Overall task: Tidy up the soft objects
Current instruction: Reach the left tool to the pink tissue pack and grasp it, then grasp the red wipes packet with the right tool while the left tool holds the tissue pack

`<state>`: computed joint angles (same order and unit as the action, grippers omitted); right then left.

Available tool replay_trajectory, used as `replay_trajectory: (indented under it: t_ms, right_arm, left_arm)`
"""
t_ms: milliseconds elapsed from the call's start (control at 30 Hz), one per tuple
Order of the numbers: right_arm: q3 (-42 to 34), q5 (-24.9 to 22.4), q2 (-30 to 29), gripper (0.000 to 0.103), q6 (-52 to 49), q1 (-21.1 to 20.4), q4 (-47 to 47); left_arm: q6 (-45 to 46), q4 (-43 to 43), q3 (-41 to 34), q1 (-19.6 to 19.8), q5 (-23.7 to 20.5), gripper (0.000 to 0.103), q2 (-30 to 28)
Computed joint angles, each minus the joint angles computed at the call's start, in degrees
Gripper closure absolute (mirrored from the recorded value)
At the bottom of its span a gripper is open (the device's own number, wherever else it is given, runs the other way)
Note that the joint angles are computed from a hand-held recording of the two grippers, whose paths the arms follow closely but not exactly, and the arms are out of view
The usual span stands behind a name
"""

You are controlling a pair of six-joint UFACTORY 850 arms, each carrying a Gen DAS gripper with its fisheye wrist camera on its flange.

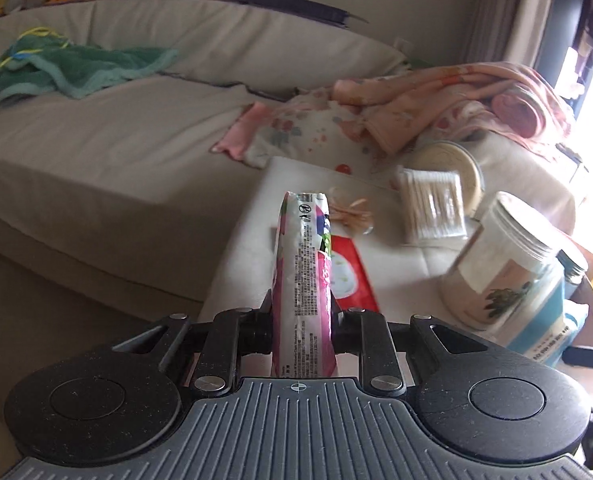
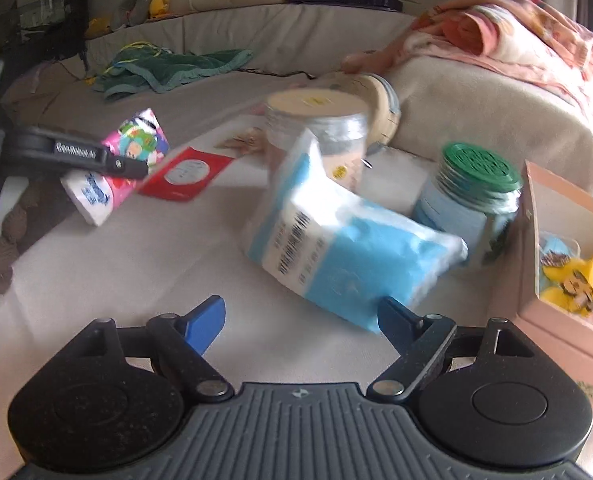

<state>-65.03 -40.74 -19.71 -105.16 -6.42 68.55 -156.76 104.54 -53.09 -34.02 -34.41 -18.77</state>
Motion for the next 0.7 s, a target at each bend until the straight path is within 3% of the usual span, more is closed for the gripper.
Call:
replay_trajectory:
  t_ms: [100, 200, 333, 533, 700]
  right_arm:
    - [-5.31, -3.29, -1.55, 0.019, 12.44, 4.29, -7.44]
    - [-10.15, -4.25, -3.80, 0.019, 23.12, 8.58, -11.21]
    - [-13.52, 1.34, -6.01, 0.019, 26.79, 13.80, -10.79]
    - [-21.21, 7.33, -12.81, 0.019, 49.22, 19.35, -23.68]
    - [-24.07, 8.76, -16.25, 0.019, 53.59, 21.54, -31.18]
  left_arm:
    - [-14.08, 9.34, 4.11, 0.75, -1.62, 0.077, 1.14]
    - [-19.44, 13.99, 5.95, 0.84, -3.36, 0.075, 1.20]
    - [-16.39, 12.05, 5.75, -0.26, -4.72, 0.074, 0.82]
    - [-21.03, 15.84, 6.69, 0.21, -4.72, 0.074, 1.09]
    - [-22.24, 16.80, 7.08, 0.34, -4.78, 0.074, 1.23]
